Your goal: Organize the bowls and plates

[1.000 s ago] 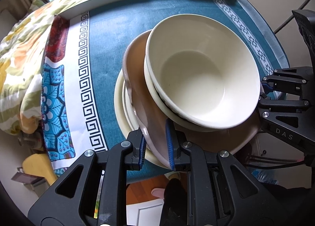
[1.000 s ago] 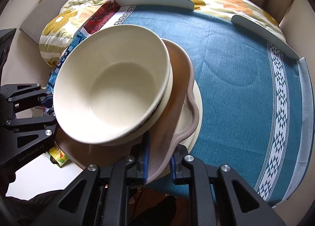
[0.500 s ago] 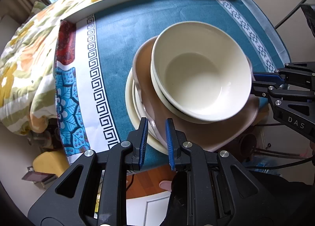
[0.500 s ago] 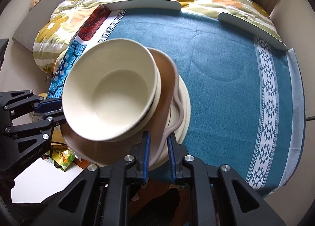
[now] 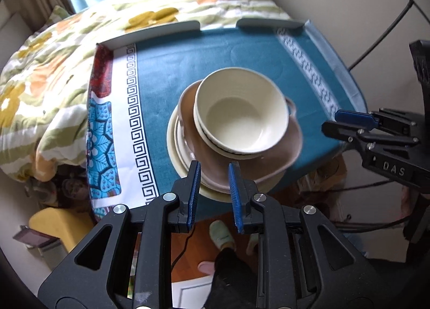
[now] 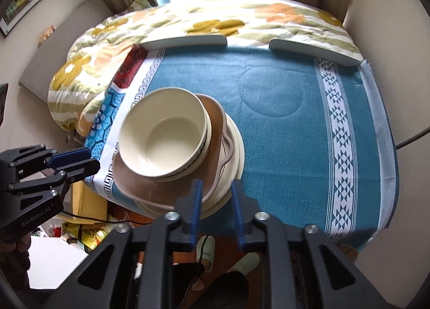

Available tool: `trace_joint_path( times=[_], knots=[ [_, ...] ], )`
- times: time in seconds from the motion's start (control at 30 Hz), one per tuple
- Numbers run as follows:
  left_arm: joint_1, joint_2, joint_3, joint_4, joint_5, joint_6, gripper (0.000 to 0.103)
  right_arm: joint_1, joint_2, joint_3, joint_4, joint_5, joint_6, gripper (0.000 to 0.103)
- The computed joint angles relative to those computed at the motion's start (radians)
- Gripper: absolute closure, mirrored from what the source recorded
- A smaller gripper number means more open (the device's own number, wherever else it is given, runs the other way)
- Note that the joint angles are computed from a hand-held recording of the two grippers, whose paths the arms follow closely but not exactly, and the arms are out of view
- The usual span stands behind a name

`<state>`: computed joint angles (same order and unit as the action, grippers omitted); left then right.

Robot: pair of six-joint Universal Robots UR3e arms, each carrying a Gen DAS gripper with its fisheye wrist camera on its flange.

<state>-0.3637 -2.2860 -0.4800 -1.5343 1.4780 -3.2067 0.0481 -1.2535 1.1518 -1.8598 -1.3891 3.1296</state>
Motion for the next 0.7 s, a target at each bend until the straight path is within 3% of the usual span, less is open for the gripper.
trace_joint_path(
  times=[0.03,0.07,0.1,0.17,0.23,0.33,0.47,0.5,0.53,0.7],
  knots=[
    [-0.007,0.037,-0.052,0.028,0.003,-0.023,0.075,-0.008,-0.037,0.037,-0.02,0.008,0.005,0.043],
    [-0.015,0.072,-0.1,0.055,0.01,-0.047,0.053,-0.019,-0.075,0.074,-0.039,0.02,0.007,0.037],
    [-0.026,0.11,-0.155,0.091,0.021,-0.075,0.021,-0.033,-0.12,0.116,-0.055,0.035,0.008,0.031],
    [-0.055,0.198,-0.28,0.199,0.064,-0.147,0.004,-0.058,-0.195,0.175,-0.076,0.054,0.001,0.027],
    [-0.077,0.255,-0.336,0.241,0.094,-0.211,0.004,-0.079,-0.267,0.232,-0.101,0.061,-0.01,0.02],
    [-0.137,0.33,-0.386,0.292,0.19,-0.298,0.004,-0.101,-0.394,0.305,-0.119,0.047,-0.029,0.019],
    [-0.283,0.403,-0.427,0.409,0.434,-0.381,0.003,-0.148,-0.592,0.408,-0.177,0.052,-0.066,0.019],
    [-0.327,0.417,-0.431,0.435,0.497,-0.396,0.0,-0.156,-0.642,0.422,-0.179,0.049,-0.073,0.014],
    [-0.362,0.425,-0.43,0.451,0.542,-0.403,0.0,-0.162,-0.674,0.425,-0.173,0.042,-0.078,0.002],
    [-0.506,0.379,-0.276,0.356,0.737,-0.44,0.0,-0.214,-0.837,0.434,-0.137,0.019,-0.079,0.0]
  ],
)
